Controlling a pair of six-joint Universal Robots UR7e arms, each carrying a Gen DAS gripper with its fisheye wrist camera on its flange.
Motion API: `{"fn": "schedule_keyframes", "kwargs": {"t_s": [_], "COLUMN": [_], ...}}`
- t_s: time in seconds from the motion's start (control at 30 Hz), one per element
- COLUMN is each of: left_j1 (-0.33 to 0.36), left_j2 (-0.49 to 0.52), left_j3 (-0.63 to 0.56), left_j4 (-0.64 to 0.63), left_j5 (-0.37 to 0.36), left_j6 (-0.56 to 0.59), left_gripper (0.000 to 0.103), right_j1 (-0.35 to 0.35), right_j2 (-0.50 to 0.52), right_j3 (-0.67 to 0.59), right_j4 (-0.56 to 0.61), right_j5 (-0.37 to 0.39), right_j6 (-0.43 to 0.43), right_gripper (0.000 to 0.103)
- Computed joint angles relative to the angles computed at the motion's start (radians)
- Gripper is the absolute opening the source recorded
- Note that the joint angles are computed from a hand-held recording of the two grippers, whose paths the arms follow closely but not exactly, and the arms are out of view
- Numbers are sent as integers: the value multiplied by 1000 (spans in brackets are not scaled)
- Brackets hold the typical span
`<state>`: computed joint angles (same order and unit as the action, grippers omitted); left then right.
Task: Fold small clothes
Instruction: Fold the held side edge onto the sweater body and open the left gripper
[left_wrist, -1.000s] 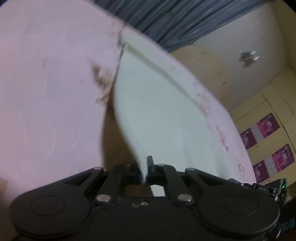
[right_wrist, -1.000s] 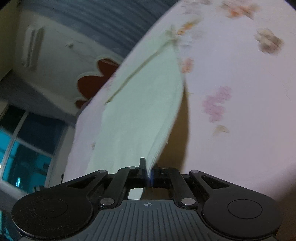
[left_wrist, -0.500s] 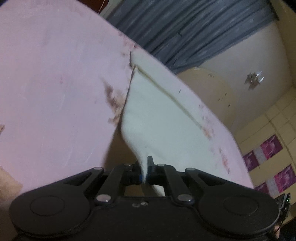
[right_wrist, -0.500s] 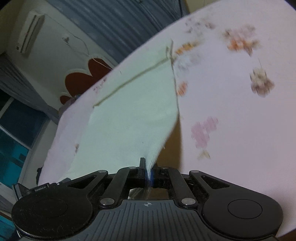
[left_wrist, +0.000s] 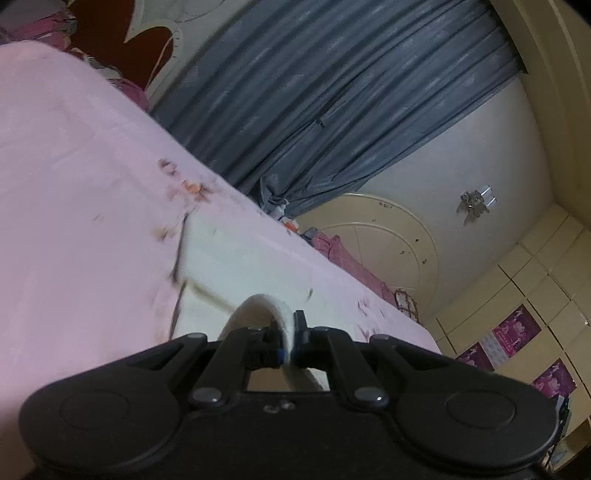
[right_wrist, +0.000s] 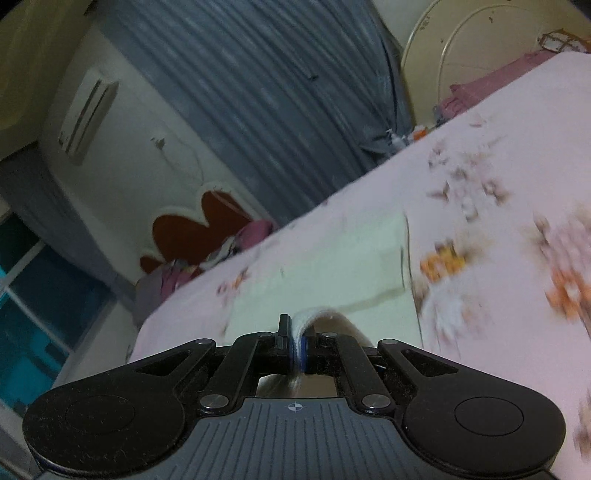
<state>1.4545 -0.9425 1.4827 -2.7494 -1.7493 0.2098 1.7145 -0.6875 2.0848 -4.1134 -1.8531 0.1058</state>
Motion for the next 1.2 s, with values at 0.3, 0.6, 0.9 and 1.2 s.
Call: {"fn": "schedule_keyframes", "kwargs": {"t_s": [0.3,0.6,0.9,1.2], "left_j1": [-17,3,15,-26], "left_j2": [357,660,748,799], "left_j3": [-533,-1063,-1221,-1310], "left_j4": [281,626,593,744], "left_j5": [94,118,27,257], "left_j6": [-12,-8,27,247], "left_gripper": [4,6,63,41], "right_j1": [-142,-227,-217,-178], "right_j2": [36,120,182,191], "right_j3": [-304,-506,-568,-601], "right_j4": [350,539,367,542], "right_j5": [35,63,2,-121], "right_j6": [91,146,52,-181], "right_gripper": [3,3,95,50]}}
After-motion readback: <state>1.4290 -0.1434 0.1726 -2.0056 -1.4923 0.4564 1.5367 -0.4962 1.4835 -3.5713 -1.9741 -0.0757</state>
